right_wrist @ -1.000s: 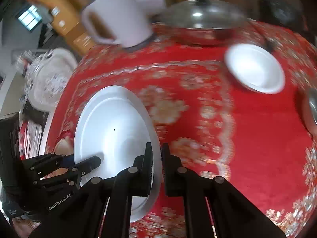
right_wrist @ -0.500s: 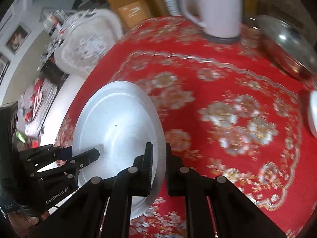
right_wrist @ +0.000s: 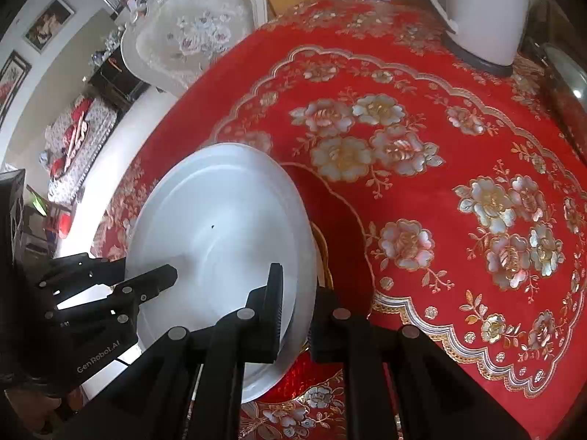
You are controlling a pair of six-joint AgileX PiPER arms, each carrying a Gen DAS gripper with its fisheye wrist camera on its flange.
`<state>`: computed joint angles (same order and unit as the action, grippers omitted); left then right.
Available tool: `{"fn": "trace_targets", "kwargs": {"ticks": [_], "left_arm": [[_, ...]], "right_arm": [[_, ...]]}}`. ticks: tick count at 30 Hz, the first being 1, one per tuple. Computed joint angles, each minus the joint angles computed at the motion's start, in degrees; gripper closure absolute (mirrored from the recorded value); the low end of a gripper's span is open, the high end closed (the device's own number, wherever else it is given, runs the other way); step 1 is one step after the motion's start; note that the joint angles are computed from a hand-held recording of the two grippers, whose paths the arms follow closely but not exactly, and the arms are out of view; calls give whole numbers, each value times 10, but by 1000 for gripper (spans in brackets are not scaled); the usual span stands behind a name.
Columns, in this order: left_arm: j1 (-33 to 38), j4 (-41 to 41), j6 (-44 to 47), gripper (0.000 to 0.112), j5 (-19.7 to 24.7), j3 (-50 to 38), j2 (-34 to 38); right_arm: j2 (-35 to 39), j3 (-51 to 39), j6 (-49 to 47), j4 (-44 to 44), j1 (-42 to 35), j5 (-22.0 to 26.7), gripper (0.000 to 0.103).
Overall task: Organize plates and bowls
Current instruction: 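Carry the silver plate over the stack and lower it onto the bowl, then open the right gripper and withdraw it from the stack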
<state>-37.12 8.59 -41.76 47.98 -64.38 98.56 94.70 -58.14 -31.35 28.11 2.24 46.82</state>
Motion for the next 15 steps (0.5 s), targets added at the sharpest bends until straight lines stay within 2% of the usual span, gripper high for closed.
{"fn": "trace_targets", "kwargs": {"ticks": [10, 12, 14, 15], "left_arm": [[7, 10, -4, 86, -4, 7, 5], [7, 20, -12, 70, -5, 9, 0], [5, 35, -24, 58, -4, 8, -4], [3, 43, -31, 58, -3, 7, -7]], "right_arm": [[-12, 6, 33, -35, 14, -21, 89], [-14, 6, 23, -26, 10, -21, 88], [-15, 4, 21, -28, 10, -21, 88], [-17, 5, 20, -28, 10, -23, 88]]}}
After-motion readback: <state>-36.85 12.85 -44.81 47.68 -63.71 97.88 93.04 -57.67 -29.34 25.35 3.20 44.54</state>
